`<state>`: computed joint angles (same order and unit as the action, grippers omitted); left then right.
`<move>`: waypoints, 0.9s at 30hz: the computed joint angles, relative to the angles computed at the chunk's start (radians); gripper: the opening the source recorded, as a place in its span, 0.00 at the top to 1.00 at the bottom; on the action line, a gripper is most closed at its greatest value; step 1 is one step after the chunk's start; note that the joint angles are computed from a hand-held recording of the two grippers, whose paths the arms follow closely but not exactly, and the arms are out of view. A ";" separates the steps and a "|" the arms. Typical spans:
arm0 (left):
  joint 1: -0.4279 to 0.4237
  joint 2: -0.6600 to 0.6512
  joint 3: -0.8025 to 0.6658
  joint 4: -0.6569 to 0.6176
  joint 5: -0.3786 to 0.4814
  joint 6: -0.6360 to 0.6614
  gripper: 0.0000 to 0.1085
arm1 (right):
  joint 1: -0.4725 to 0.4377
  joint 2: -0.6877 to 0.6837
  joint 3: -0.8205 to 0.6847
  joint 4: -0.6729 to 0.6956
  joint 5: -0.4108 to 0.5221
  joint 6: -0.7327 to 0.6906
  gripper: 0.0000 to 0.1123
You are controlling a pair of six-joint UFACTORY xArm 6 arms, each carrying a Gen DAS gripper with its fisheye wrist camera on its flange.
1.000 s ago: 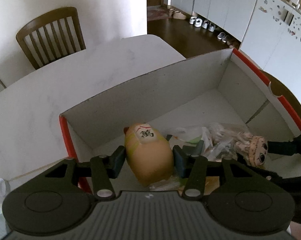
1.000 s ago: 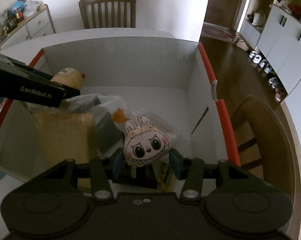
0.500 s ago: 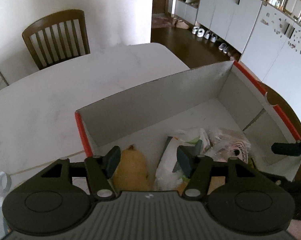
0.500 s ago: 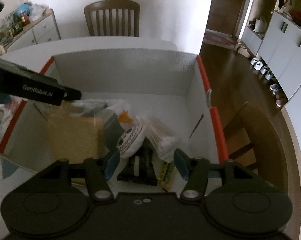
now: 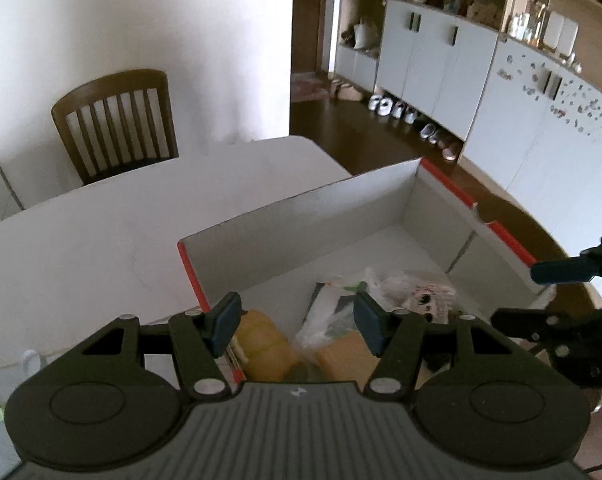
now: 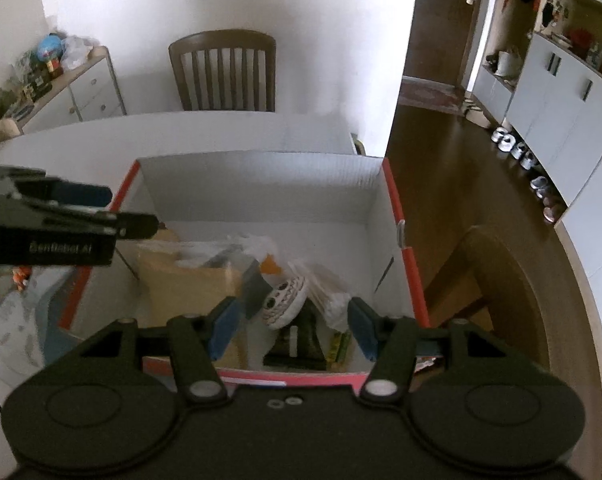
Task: Organize objects
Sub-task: 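Withdraw both grippers from the box back over the table items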
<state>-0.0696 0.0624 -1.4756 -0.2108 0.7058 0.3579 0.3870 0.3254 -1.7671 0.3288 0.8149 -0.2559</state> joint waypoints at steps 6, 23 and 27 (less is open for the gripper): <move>0.028 -0.095 0.076 -0.067 0.020 0.029 0.44 | 0.016 -0.043 0.003 -0.056 0.036 0.062 0.47; 0.214 -0.291 0.212 -0.219 0.098 0.184 0.35 | 0.138 -0.136 0.042 -0.122 0.015 0.138 0.40; 0.278 -0.309 0.220 -0.251 0.131 0.235 0.31 | 0.181 -0.125 0.018 -0.142 0.014 0.167 0.38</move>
